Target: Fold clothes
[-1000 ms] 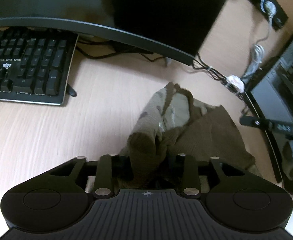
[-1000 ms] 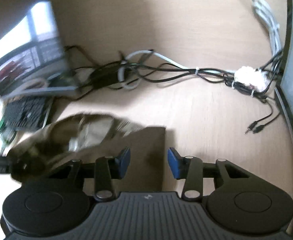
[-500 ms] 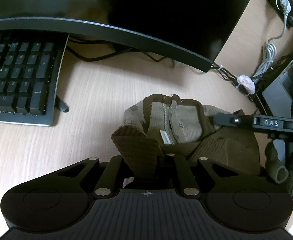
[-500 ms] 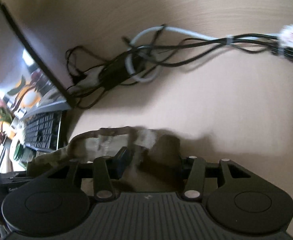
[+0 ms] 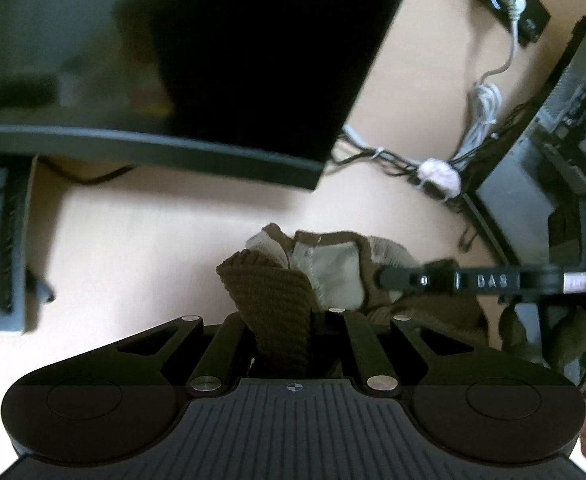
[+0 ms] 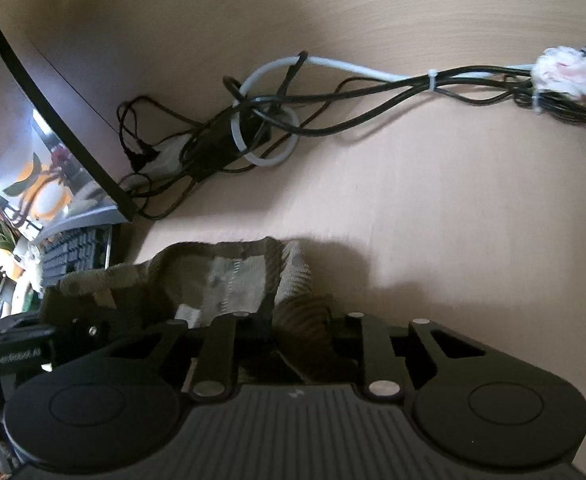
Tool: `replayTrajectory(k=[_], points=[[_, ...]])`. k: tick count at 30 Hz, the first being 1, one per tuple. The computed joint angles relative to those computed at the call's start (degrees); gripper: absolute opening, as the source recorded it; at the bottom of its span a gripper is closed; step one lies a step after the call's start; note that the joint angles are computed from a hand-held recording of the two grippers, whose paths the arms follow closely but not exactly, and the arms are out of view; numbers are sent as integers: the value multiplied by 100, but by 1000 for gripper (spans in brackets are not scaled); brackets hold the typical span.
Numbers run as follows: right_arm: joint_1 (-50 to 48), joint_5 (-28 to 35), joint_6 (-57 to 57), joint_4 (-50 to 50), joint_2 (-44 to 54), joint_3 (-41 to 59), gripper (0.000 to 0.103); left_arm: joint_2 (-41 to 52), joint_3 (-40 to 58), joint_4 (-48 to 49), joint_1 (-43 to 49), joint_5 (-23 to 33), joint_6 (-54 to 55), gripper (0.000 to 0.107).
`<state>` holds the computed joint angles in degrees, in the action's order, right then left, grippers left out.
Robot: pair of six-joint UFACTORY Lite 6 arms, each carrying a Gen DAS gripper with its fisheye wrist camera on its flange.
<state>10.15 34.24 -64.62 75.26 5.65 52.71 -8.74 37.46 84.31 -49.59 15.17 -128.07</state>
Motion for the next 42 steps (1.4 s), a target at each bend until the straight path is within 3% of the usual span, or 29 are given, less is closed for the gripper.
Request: replayTrajectory(k=[6, 11, 15, 19, 24, 27, 31, 34, 37, 38, 40, 42], points=[[-380, 398, -21, -68, -569, 59, 16, 317, 915, -34, 106, -117, 491, 9], [-687, 728, 344, -471, -1059, 319, 11, -200, 1167, -339, -563, 424, 1159, 9], [-985, 983, 470, -1012, -2101, -385, 11, -787, 650, -840, -1434, 1314, 1697, 9], [-942, 643, 686, -1788, -3319, -1383, 11, -997, -151, -1574, -1867, 2050, 1803, 13], [-542, 237, 1913, -2970, -4010, -2035, 13, -1884, -1332, -2456, -1181, 1944, 1591, 34], [-549, 210, 1983, -3006, -4127, -2356, 26, -2891, -1644, -2926, -1701, 2846, 1633, 46], [-177, -99, 2194, -3145, -4323, -2694, 40, -3134, -1291, -2838, -3218, 4199, 1084, 64], [375, -455, 2617, -3356, -4415, -2861, 58, -3117, -1180, -2855, -3537, 3980, 1202, 78], [959, -944, 3153, -3617, -4310, -2931, 61, -2231, -949, -2889, -3351, 3304, 1433, 76], [1131, -1119, 3370, -3753, -4263, -2945, 63, -1870, -837, -2942, -3229, 3345, 1633, 73], [1338, -1329, 3710, -4014, -4221, -2970, 65, -1072, -558, -3018, -3035, 3747, 1982, 64], [1350, -1338, 3772, -4117, -4239, -2974, 66, -679, -495, -3031, -2747, 4373, 2215, 63]])
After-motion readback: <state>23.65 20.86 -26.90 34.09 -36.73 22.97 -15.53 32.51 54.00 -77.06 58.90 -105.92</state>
